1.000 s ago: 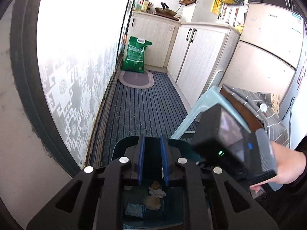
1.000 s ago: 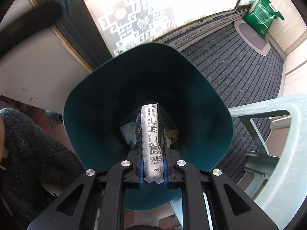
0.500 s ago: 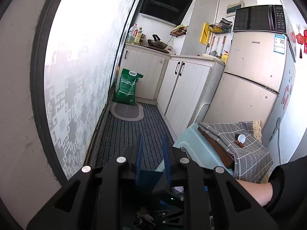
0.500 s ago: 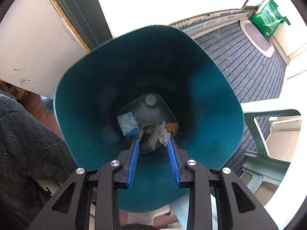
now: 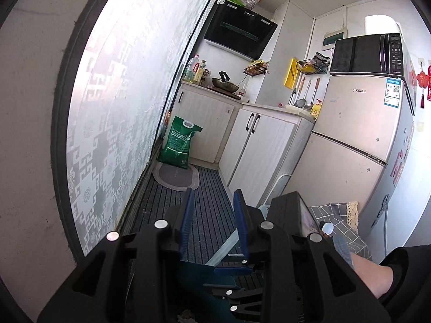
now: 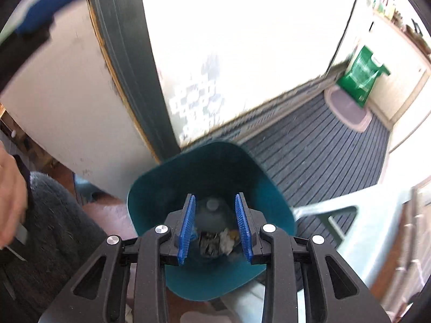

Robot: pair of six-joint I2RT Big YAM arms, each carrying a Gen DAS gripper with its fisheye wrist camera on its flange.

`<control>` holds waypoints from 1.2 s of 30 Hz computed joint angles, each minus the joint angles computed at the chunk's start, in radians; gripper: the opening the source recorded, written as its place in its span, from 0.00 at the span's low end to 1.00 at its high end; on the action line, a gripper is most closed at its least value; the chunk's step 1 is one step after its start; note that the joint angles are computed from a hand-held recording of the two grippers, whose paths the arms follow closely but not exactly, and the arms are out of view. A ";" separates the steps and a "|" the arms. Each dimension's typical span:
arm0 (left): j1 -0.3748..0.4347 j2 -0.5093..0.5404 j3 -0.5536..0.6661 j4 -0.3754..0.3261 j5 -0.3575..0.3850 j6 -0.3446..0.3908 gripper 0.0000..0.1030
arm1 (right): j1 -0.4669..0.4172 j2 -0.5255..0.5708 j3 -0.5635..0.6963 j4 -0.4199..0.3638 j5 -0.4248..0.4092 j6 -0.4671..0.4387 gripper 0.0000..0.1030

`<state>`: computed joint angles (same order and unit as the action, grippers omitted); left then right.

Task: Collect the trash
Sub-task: 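Move both tools from the bin back to the cloth-covered stool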

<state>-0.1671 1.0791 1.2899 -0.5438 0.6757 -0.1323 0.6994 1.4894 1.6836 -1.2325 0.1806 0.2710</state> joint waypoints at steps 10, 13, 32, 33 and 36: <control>-0.063 -0.017 -0.004 0.039 -0.012 -0.021 0.35 | -0.040 -0.121 -0.024 0.048 0.107 0.003 0.30; -0.097 -0.010 0.007 0.016 -0.030 -0.006 0.35 | -0.057 -0.174 -0.062 0.056 0.136 0.008 0.30; -0.391 0.054 0.070 -0.149 -0.133 0.134 0.38 | -0.205 -0.476 -0.282 0.060 0.211 0.068 0.30; -0.408 0.060 0.075 -0.162 -0.142 0.147 0.39 | -0.213 -0.490 -0.294 0.059 0.210 0.071 0.30; -0.454 0.075 0.084 -0.191 -0.170 0.176 0.39 | -0.241 -0.528 -0.329 0.051 0.203 0.081 0.30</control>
<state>-0.6209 1.1540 1.3736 -0.7352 0.5056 0.0441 0.4585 0.9609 1.3549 -1.1817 0.3831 0.3515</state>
